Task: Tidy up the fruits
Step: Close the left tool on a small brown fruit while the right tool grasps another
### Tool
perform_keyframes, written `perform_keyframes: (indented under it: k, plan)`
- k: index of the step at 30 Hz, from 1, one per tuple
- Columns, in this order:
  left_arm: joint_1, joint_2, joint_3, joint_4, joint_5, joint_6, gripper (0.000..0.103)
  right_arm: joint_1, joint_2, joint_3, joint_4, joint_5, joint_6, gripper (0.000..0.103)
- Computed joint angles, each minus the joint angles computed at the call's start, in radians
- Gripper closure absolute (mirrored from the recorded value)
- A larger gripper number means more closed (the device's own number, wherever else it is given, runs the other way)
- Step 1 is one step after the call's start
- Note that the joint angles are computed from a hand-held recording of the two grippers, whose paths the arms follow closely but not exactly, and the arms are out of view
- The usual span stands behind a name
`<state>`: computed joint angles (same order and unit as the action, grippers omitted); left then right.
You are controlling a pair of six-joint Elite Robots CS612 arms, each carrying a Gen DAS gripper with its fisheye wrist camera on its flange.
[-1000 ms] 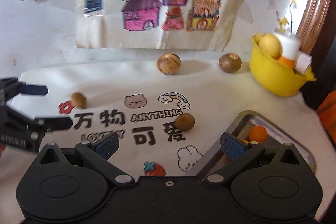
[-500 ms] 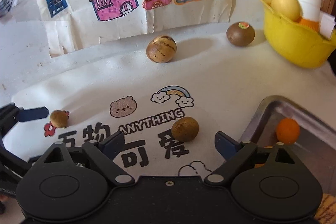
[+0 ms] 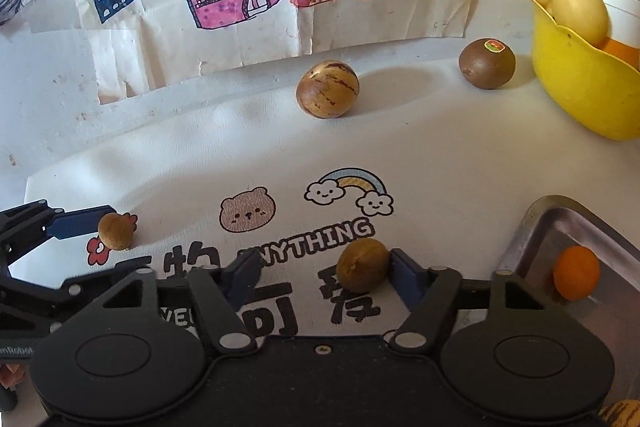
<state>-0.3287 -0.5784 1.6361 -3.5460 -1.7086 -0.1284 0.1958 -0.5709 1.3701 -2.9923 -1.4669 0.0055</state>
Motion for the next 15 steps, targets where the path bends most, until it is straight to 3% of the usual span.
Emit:
perform_keyframes:
  k: [3, 7, 15]
  plan:
    - [0.001, 0.002, -0.002, -0.007, 0.002, -0.013, 0.040, 0.002, -0.001, 0.001, -0.002, 0.000, -0.015, 0.038]
    - [0.002, 0.005, -0.003, -0.012, 0.002, -0.017, 0.042, 0.006, -0.003, 0.006, -0.005, 0.003, -0.044, 0.041]
    - [0.002, 0.005, -0.005, -0.004, -0.019, 0.011, 0.061, 0.013, -0.001, 0.006, -0.016, -0.010, -0.082, 0.058]
